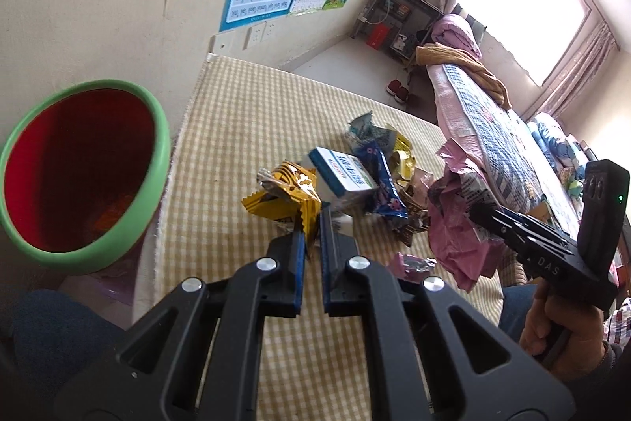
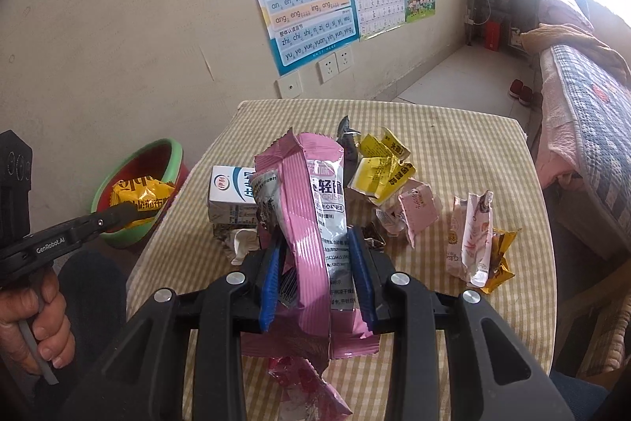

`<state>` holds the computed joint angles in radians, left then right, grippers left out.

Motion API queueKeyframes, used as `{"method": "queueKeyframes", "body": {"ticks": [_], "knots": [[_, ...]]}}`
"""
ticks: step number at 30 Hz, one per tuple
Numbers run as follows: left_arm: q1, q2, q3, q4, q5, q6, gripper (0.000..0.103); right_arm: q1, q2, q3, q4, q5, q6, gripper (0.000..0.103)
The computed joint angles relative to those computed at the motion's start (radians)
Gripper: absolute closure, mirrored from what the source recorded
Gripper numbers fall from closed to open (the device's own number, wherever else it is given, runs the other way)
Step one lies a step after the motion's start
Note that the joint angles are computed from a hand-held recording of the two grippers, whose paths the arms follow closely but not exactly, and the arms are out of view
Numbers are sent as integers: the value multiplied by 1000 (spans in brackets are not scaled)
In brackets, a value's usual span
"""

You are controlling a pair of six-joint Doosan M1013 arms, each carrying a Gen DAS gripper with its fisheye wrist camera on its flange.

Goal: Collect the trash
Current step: 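Carry both wrappers over the red bin and open both tools to drop them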

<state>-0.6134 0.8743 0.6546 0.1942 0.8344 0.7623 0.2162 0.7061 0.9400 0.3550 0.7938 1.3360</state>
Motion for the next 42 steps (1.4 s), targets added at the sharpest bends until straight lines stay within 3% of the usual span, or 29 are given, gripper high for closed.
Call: {"method": "queueKeyframes", "body": {"ticks": [13, 19, 28, 36, 40, 42], "knots": [[46, -128, 228, 229, -63, -273, 97, 57, 49, -99, 49, 42, -81, 71], [75, -179, 339, 243, -171, -439, 97, 86, 86, -170, 74, 67, -113, 71], [82, -207, 404, 387, -200, -667, 97, 128, 161, -314, 88, 112, -132, 71], [93, -218, 437, 453, -222, -781, 97, 162, 279, -533, 85, 210, -121, 71], [90, -226, 456, 516, -227, -855, 96, 177, 370, -703, 69, 290, -84, 71], [91, -231, 470, 546, -236, -904, 96, 184, 442, -843, 55, 362, -46, 71]]}}
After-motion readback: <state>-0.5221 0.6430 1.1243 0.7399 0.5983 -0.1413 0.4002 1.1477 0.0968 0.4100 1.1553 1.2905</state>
